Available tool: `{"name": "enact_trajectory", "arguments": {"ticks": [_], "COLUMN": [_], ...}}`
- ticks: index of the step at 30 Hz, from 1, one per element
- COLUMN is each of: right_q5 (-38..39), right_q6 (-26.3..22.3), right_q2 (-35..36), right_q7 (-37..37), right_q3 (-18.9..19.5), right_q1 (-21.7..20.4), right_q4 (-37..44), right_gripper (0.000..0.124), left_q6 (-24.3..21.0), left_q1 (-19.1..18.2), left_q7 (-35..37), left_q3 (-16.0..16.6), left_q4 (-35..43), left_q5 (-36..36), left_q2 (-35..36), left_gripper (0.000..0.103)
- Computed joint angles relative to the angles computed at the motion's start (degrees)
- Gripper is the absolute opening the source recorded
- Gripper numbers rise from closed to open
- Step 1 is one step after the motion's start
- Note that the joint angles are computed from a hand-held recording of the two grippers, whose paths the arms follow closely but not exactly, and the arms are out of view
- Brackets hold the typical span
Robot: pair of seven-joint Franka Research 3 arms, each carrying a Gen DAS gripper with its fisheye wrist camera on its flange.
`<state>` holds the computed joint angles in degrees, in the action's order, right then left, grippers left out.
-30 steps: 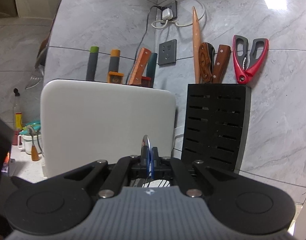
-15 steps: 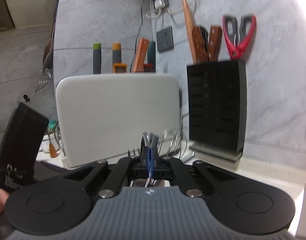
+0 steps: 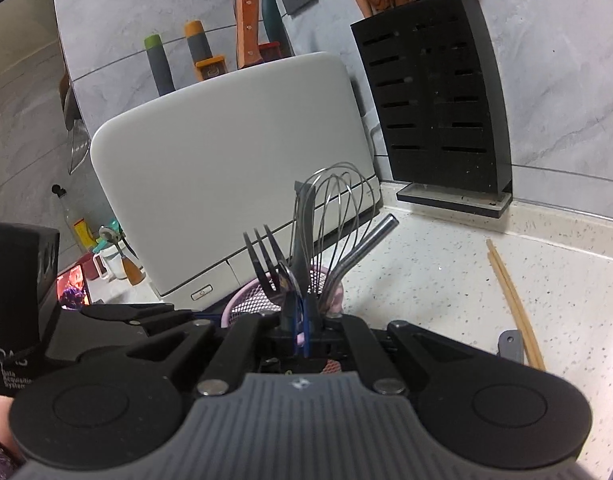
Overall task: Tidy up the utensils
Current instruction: 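Lift the spoon and lower it into the pink cup, opening the right gripper, then move the right gripper back to the grey peeler-like utensil on the counter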
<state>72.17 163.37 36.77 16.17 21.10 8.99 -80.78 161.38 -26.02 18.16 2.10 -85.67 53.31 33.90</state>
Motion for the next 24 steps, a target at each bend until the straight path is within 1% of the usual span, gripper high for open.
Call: {"name": "enact_trajectory", "arguments": {"ticks": [1, 3, 4, 6, 8, 9, 10, 11, 14, 16, 19, 22, 24], "right_q5": [-0.5, -4.6, -6.1, -6.8, -7.3, -7.6, -8.1, -8.9, -14.7, -18.8, -24.8, -29.7, -34.0], "right_q6": [0.1, 0.9, 1.2, 1.0, -0.2, -0.5, -0.9, -1.4, -3.3, -4.3, -5.0, -3.7, -2.9], "right_q2": [-0.1, -0.3, -0.4, -0.6, -0.9, -1.1, -1.4, -1.7, -2.9, -3.5, -4.0, -3.8, -2.9], "right_q7": [-0.5, 0.8, 1.4, 2.0, 3.9, 4.9, 5.9, 7.2, 13.5, 17.2, 21.9, 25.5, 29.7], "right_q3": [-0.1, -1.9, -2.2, -1.5, -1.3, -1.5, -1.8, -2.3, -5.4, -7.1, -9.2, -10.5, -12.6], "right_q1": [0.2, 2.0, 2.3, 1.5, 0.7, 0.6, 0.4, 0.5, 1.8, 2.4, 3.1, 3.5, 4.6], "right_q4": [0.0, -0.2, -0.3, -0.6, -0.9, -0.9, -1.0, -1.1, -1.2, -0.9, -0.4, 0.5, 1.9], "right_gripper": [0.0, 0.0, 0.003, 0.005, 0.011, 0.019, 0.024, 0.025, 0.026, 0.034, 0.035, 0.037, 0.038], "left_q6": [0.1, 0.0, -0.1, 0.0, 0.0, -0.2, -0.3, -0.5, -0.7, -0.6, -0.5, -0.3, -0.1], "left_q1": [0.0, 0.0, -0.1, 0.1, 0.1, 0.0, -0.1, -0.2, -0.3, -0.4, -0.4, -0.3, -0.4], "left_q7": [0.0, 0.1, 0.1, 0.2, 0.2, 0.2, 0.2, 0.1, 0.0, -0.3, -0.6, -0.8, -1.5], "left_q3": [0.0, 0.0, 0.0, -0.1, -0.1, 0.0, 0.0, 0.0, 0.1, 0.2, 0.3, 0.3, 0.6], "left_q4": [-0.1, 0.0, 0.0, 0.0, 0.0, 0.1, 0.2, 0.3, 0.7, 0.7, 0.6, 0.5, 0.5], "left_q5": [0.0, 0.0, 0.0, -0.2, -0.3, -0.3, -0.3, -0.2, -0.1, 0.1, 0.4, 0.5, 0.8], "left_q2": [0.0, 0.0, 0.0, 0.0, 0.0, 0.1, 0.1, 0.2, 0.4, 0.4, 0.4, 0.4, 0.4], "left_gripper": [0.089, 0.089, 0.089, 0.089, 0.089, 0.089, 0.089, 0.089, 0.089, 0.089, 0.089, 0.089, 0.089]}}
